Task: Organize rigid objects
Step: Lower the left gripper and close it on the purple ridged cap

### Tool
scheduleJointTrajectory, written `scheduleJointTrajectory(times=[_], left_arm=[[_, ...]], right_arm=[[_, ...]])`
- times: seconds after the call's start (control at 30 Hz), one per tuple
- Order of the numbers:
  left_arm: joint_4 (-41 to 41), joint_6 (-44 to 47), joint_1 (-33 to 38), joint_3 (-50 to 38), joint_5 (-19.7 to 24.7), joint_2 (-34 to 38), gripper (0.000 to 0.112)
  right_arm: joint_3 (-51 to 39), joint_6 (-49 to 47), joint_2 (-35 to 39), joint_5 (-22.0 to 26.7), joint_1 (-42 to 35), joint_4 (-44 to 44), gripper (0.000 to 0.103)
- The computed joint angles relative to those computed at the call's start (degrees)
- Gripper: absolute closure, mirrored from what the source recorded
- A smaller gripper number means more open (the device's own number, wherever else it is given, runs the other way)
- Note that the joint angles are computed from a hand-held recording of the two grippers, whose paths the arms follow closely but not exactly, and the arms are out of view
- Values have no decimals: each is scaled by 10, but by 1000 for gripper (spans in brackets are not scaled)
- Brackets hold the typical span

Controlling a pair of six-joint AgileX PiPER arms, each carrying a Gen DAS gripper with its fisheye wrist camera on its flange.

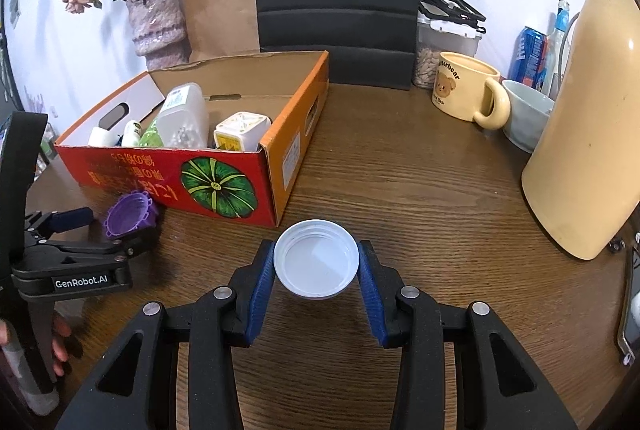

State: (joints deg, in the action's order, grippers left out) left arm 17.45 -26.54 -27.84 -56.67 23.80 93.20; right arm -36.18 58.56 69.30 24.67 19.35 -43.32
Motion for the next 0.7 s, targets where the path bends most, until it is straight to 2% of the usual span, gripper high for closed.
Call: scheduleJointTrajectory(times=[0.3, 0.37, 0.43, 0.47, 0.6, 0.7], left_arm=[[-10, 13, 0, 2, -6, -1, 12], [-5, 14, -4, 9, -16, -7, 25], [3, 9, -7, 14, -24, -13, 52], [11, 2, -9, 20, -31, -18, 61], [-85, 97, 7, 24, -44, -26, 62], [-107, 121, 8, 34, -49, -37, 62]], right_arm=[[-2, 22, 7, 11, 12, -18, 58], [-2, 25, 7, 12, 13, -20, 58], [-2, 30, 6, 15, 16, -23, 58], [-2, 32, 4, 17, 17, -25, 58], [1, 54, -2, 25, 27, -43, 58], [5, 78, -11, 32, 39, -60, 58]])
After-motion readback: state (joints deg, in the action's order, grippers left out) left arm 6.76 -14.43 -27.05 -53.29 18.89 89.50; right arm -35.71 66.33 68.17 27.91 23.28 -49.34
